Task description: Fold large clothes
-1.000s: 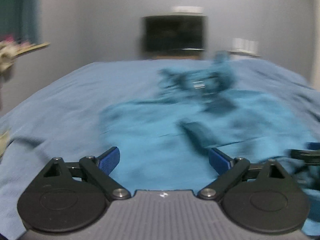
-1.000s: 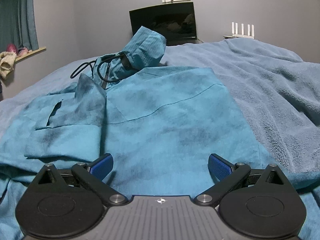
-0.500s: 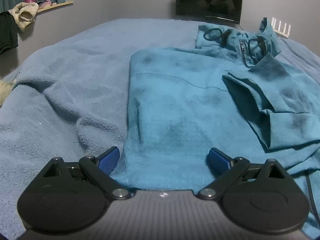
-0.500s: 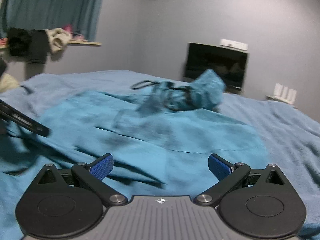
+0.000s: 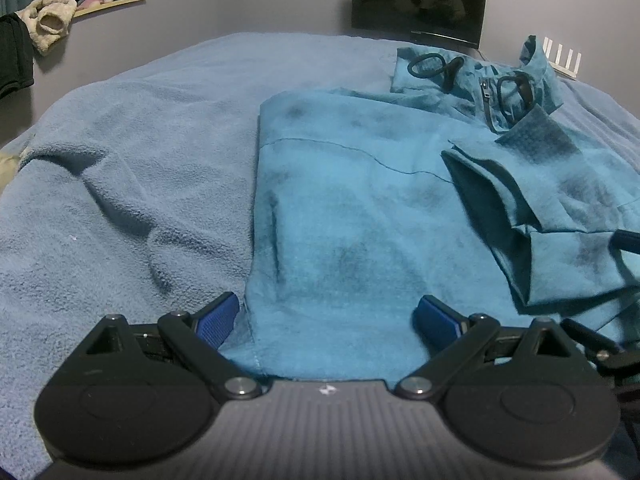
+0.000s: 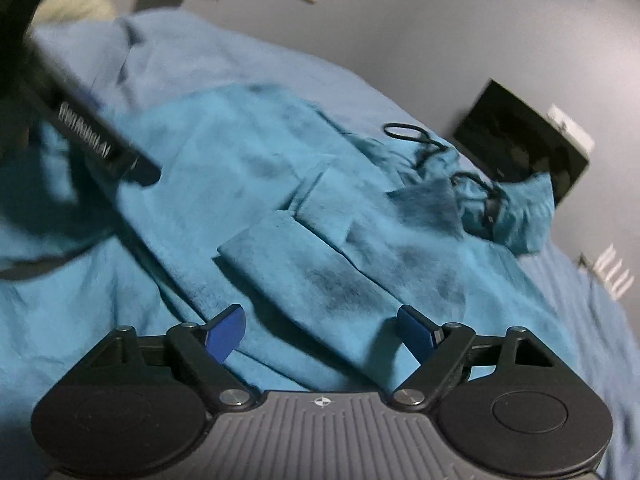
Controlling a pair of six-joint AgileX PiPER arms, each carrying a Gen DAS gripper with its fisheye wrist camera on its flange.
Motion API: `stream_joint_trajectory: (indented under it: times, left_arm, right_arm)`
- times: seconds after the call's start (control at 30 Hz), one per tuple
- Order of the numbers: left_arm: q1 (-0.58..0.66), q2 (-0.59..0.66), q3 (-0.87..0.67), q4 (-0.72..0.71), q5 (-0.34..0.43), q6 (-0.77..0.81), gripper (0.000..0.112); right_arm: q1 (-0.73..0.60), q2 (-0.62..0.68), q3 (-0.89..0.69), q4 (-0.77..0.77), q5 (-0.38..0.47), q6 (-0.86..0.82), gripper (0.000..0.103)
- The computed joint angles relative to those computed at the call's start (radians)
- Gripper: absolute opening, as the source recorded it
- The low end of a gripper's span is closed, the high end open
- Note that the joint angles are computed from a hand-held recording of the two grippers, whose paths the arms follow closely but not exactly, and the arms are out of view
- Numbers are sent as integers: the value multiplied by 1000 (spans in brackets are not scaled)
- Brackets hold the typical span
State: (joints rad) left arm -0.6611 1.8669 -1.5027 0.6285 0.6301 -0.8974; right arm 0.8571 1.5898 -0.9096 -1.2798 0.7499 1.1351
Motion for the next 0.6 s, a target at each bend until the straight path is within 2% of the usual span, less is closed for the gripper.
stream_joint_trajectory:
  times: [0.03, 0.1, 0.13, 0.17, 0.23, 0.37, 0.5, 0.57, 0.6]
  left_arm:
    - [0, 1, -2, 0, 1, 0, 96]
    - [0, 3, -4, -2, 1, 0, 96]
    - [1, 4, -5, -4, 0, 0, 96]
    - [1, 4, -5, -4, -1, 1, 96]
    - [2, 4, -5, -4, -3, 1, 96]
    - [3, 6, -7, -7, -2, 4, 96]
    - [3, 9, -12, -10, 3, 6, 96]
    - [3, 10, -14, -12, 4, 8, 97]
    - [5, 10, -14, -14, 2, 10, 97]
  right_arm:
    - [5, 14, -4, -20, 8, 10, 80]
    - [13, 37, -7, -60, 39, 57, 50]
    - [13, 37, -2, -77, 48, 99, 17]
    - [4, 16, 17, -98, 29, 155, 10]
    - [-23, -41, 65, -165, -12, 292, 8]
    - [-71, -173, 163, -271, 10, 555, 5]
    - [-202, -330, 260, -296, 5, 815, 5]
    - [-309, -396, 290, -242, -39, 870, 7]
    - [-372, -419, 305, -222, -89, 884, 10]
